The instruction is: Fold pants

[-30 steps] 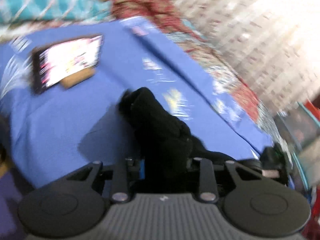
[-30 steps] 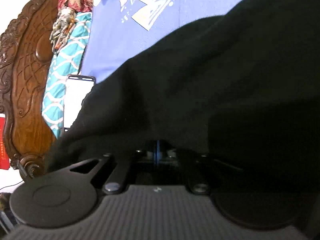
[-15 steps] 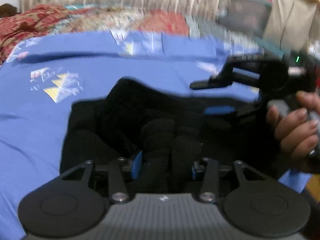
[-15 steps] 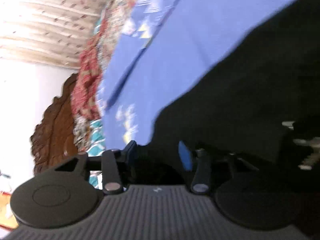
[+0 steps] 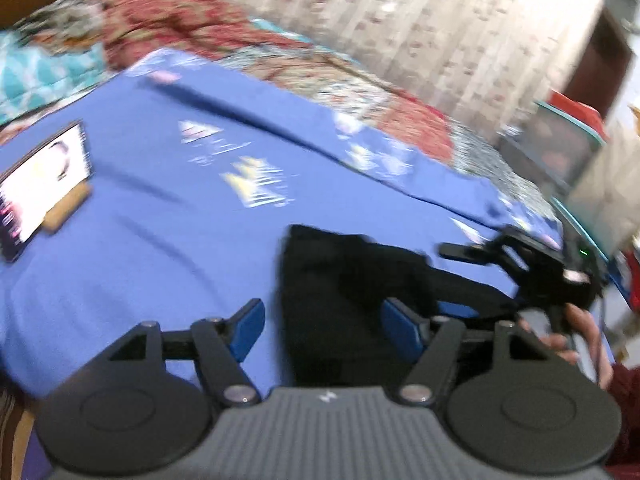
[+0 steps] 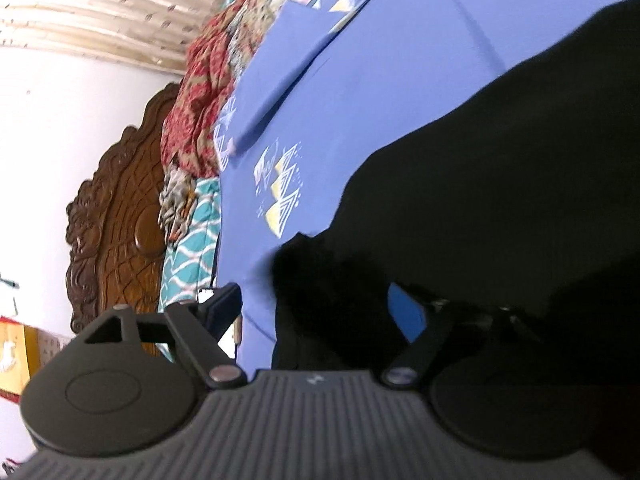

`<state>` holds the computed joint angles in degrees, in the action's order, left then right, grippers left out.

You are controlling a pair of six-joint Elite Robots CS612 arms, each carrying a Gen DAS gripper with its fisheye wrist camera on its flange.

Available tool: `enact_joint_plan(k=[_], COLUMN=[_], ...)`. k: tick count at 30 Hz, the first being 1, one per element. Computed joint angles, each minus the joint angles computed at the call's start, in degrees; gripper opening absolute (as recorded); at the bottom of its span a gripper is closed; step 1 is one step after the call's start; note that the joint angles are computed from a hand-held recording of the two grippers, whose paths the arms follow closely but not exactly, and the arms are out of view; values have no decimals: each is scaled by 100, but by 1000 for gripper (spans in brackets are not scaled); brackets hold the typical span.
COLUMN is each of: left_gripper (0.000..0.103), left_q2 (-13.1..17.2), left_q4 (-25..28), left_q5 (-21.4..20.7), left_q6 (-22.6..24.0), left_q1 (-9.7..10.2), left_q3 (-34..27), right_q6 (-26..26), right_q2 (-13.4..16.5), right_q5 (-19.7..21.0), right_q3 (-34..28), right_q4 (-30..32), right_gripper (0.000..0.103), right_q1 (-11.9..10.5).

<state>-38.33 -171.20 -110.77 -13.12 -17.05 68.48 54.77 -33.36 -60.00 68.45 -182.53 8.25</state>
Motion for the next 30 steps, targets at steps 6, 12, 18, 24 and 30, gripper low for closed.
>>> enact_joint_plan(k=[6, 12, 18, 24, 30], left_gripper=[65, 63, 63, 58, 57], left_q2=[141, 290, 380, 382, 298], left_q4=[338, 672, 486, 1552, 1777], left_q5=[-149, -329, -457, 41, 391], left_q6=[-218, -5, 276, 1157, 1222], left_q1=[15, -79, -182, -437, -501], left_q3=[-197, -471, -661, -807, -724], right_q6=[-1360, -2697, -2796, -2885, -2620], right_q2=[-63, -255, -538, -600, -753], right_q5=[-684, -1787, -2635, -3392, -3453], right_q3=[-188, -20, 502, 587, 929], right_q4=[1110, 1228, 119, 1106, 1], right_gripper=[81, 21, 20, 51, 51], right_q1=[212, 423, 451, 489, 407])
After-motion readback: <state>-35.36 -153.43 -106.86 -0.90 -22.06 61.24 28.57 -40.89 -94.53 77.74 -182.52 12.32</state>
